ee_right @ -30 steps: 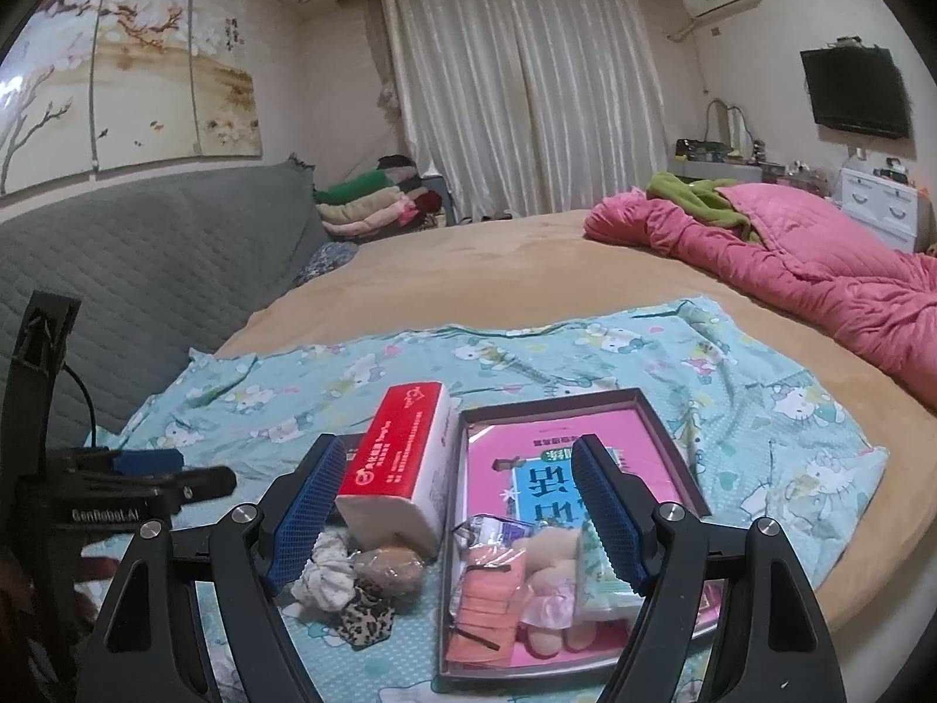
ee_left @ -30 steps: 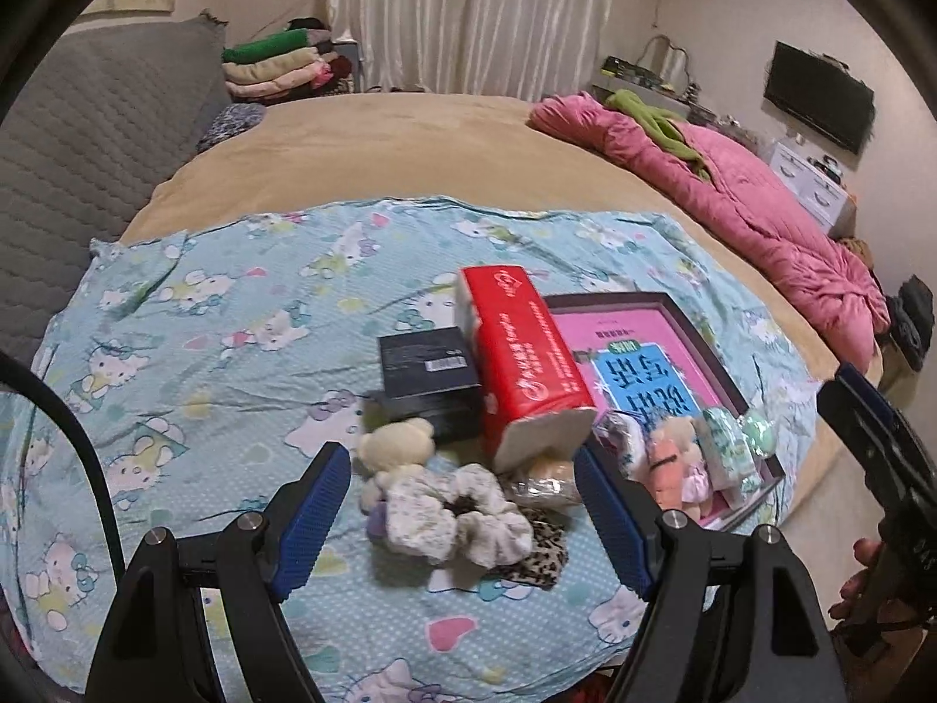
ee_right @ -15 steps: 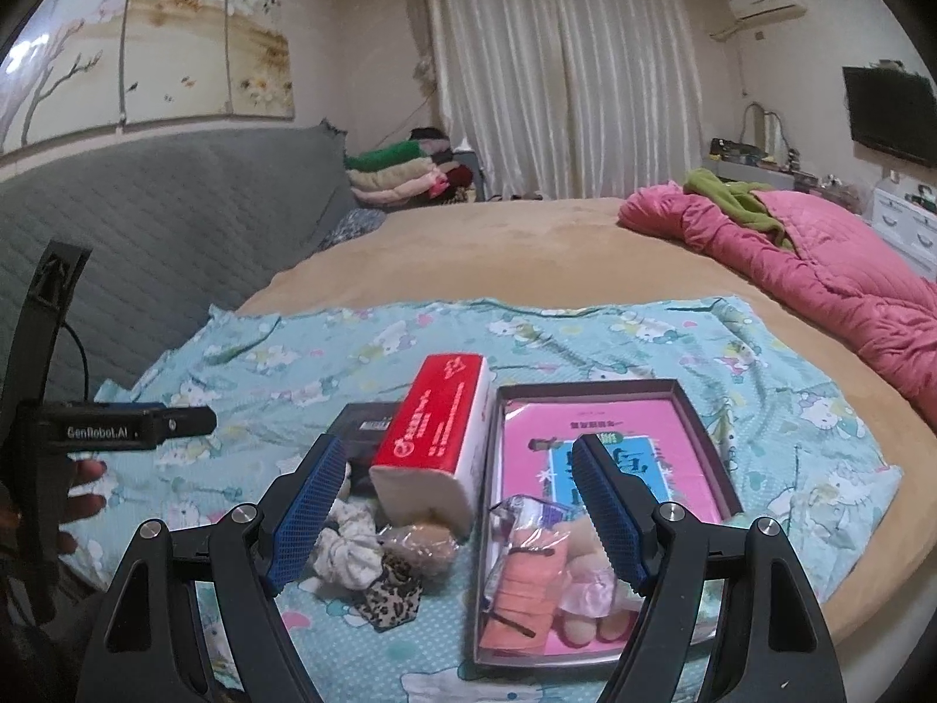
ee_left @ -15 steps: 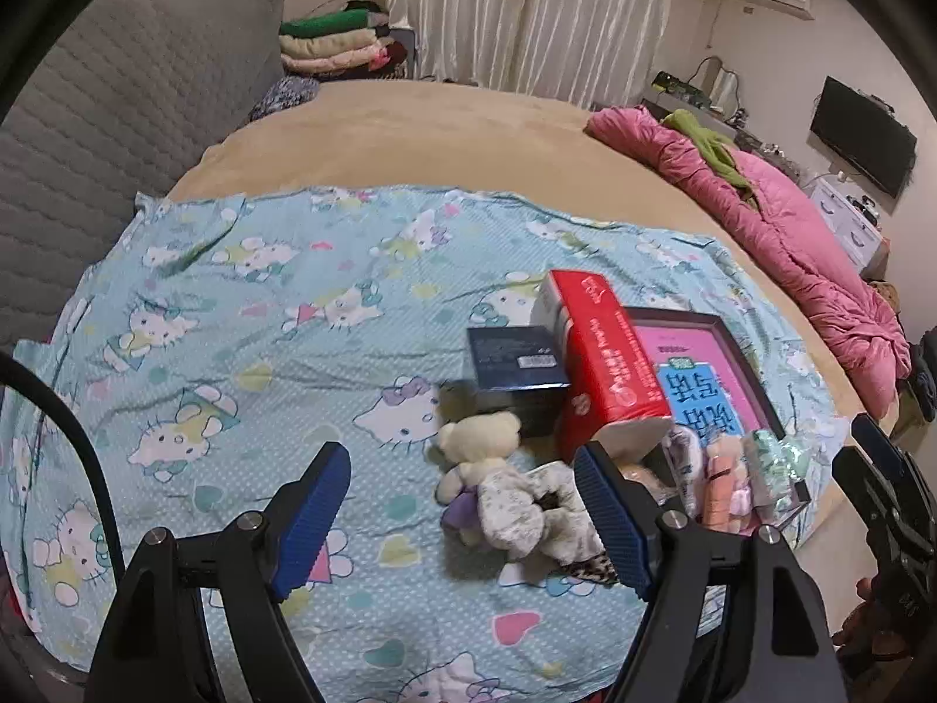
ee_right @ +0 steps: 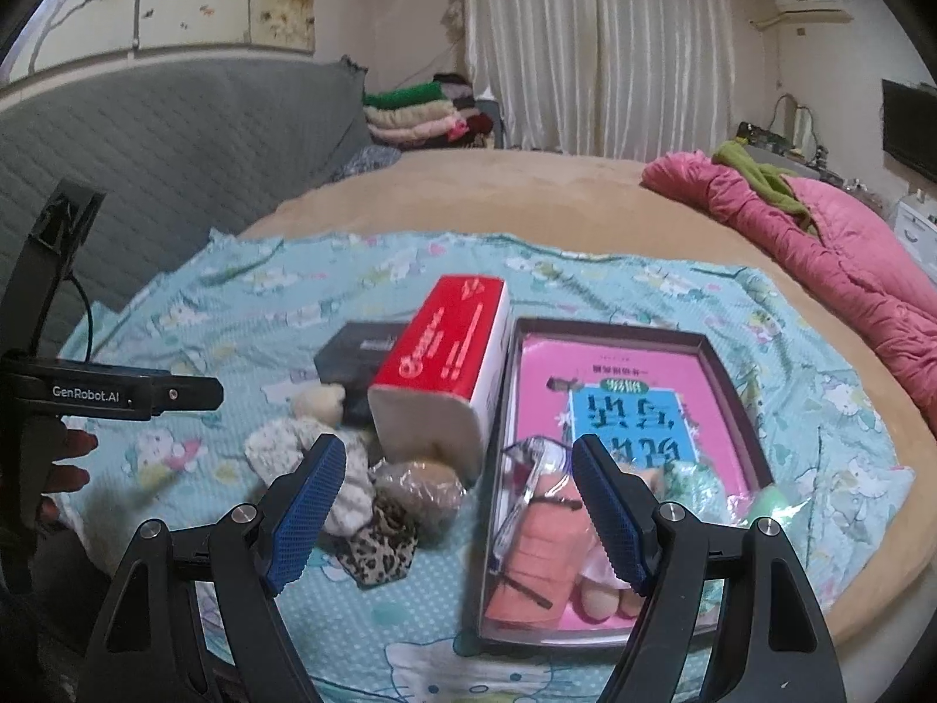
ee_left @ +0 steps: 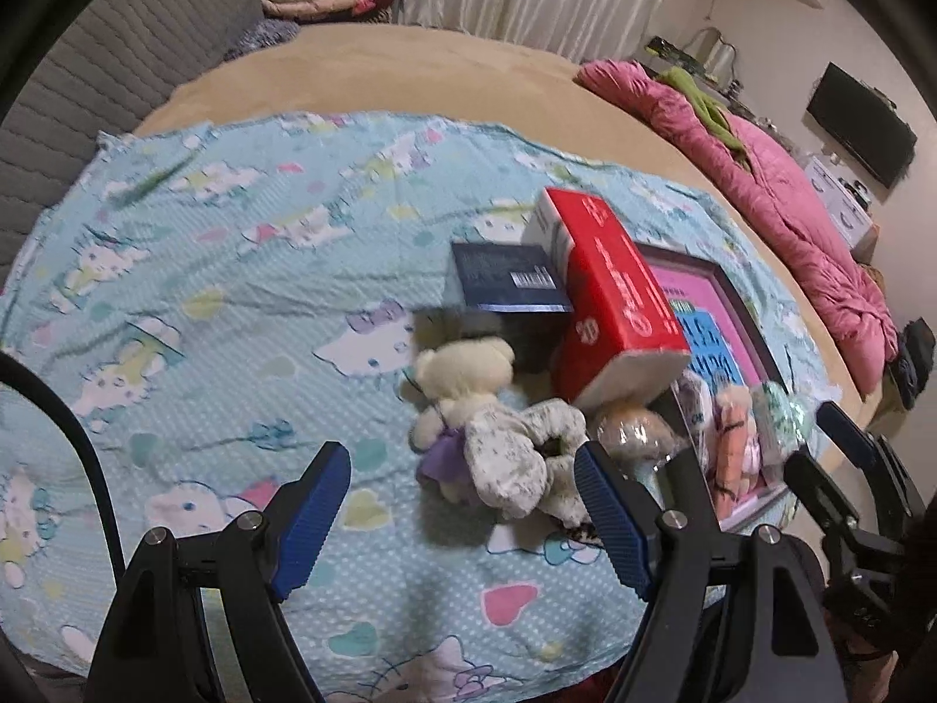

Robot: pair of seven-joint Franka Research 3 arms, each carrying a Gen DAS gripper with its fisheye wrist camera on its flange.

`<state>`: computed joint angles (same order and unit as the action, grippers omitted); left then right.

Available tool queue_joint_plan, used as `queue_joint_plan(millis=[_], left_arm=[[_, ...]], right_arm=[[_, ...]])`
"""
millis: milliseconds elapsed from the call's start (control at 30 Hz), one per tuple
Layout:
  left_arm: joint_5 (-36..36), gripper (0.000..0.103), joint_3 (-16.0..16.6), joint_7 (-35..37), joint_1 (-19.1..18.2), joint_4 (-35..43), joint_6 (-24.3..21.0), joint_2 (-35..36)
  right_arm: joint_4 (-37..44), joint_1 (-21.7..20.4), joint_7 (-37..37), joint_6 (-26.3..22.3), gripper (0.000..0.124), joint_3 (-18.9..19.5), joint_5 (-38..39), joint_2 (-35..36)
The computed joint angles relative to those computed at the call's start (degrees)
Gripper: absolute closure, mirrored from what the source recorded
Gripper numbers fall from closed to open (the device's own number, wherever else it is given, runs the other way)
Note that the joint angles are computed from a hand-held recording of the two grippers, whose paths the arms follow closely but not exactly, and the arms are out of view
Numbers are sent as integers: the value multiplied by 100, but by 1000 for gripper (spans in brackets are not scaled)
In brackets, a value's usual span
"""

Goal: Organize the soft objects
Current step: 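Grasp the white floral scrunchie with the left tool while the right grasps the clear bagged bun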

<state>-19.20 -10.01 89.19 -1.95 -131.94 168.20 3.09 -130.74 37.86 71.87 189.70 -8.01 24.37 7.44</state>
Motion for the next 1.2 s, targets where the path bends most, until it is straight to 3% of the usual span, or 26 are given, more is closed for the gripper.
queue_joint_plan(millis=[233,367,533,767,967,1133,1200], left_arm=[[-154,25,-165,209,57,161,-36,337],[-104,25,-268,251,142,229,-41,483],[-329,25,-413,430,297,308,-124,619],[-491,25,-530,630,393,387,-81,739],[-449,25,-591,670,439,509,-102,872],[-449,27,-696,749,517,594,-53,955],[-510,30,-760,838,573,622,-32,984]], right_arm=[[337,560,198,-341,43,-606,-538,451],[657,1588,717,-780,43,-1789,-1243,891],[962,1853,1062,-991,43,-2205,-1879,1313],[1235,1496,1239,-981,43,-1914,-2455,1591],[1380,1684,1529,-975,46,-2161,-3030,1834],[1545,1487,1590,-1014,48,-1981,-3204,1950],[1627,1428,1589,-1063,55,-1920,-3268,2016]])
